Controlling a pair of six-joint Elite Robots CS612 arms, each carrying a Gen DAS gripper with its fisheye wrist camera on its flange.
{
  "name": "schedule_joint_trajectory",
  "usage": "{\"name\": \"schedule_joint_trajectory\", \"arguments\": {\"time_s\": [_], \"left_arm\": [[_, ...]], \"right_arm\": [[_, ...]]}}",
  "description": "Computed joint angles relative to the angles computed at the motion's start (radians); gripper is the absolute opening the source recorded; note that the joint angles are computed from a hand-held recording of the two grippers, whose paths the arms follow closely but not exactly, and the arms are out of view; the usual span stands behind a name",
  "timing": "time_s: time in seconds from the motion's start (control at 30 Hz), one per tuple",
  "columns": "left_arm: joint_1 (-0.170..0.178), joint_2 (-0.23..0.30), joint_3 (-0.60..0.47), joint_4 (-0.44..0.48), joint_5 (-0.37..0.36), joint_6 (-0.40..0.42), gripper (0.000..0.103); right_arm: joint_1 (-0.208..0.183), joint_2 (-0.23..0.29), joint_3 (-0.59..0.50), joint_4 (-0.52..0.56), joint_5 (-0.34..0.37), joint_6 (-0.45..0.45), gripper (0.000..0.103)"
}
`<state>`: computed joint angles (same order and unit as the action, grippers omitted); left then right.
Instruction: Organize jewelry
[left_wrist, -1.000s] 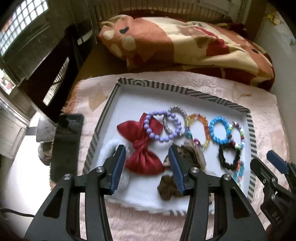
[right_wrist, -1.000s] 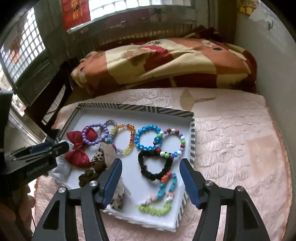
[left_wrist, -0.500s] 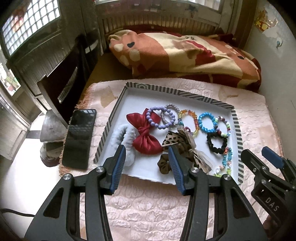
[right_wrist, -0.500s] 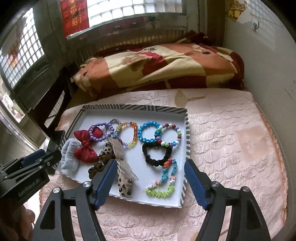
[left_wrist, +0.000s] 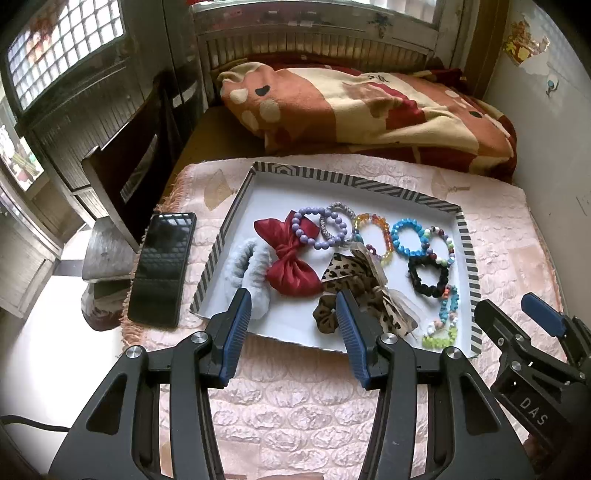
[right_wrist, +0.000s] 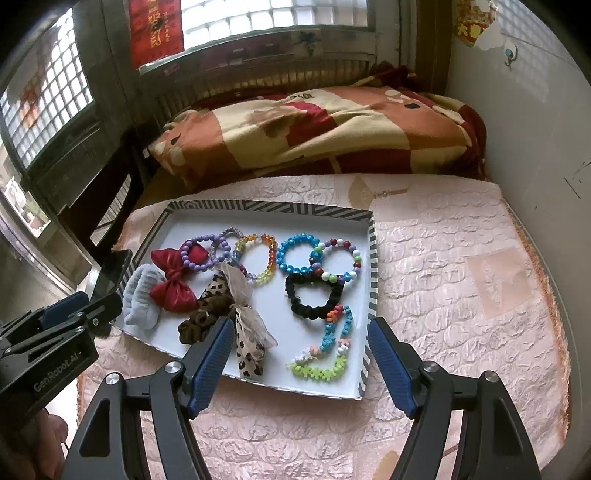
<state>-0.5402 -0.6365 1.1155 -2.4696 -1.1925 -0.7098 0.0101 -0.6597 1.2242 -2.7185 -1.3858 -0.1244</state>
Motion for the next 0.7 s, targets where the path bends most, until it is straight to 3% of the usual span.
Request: {"name": "schedule_joint_trajectory", "arguments": {"time_s": [0.7], "left_arm": [[-0.006, -0.003, 0.004, 0.007, 0.005, -0.007, 0.047]], "right_arm": [[-0.003, -0.003, 0.002, 0.013, 0.0, -0.006, 0.073]]}}
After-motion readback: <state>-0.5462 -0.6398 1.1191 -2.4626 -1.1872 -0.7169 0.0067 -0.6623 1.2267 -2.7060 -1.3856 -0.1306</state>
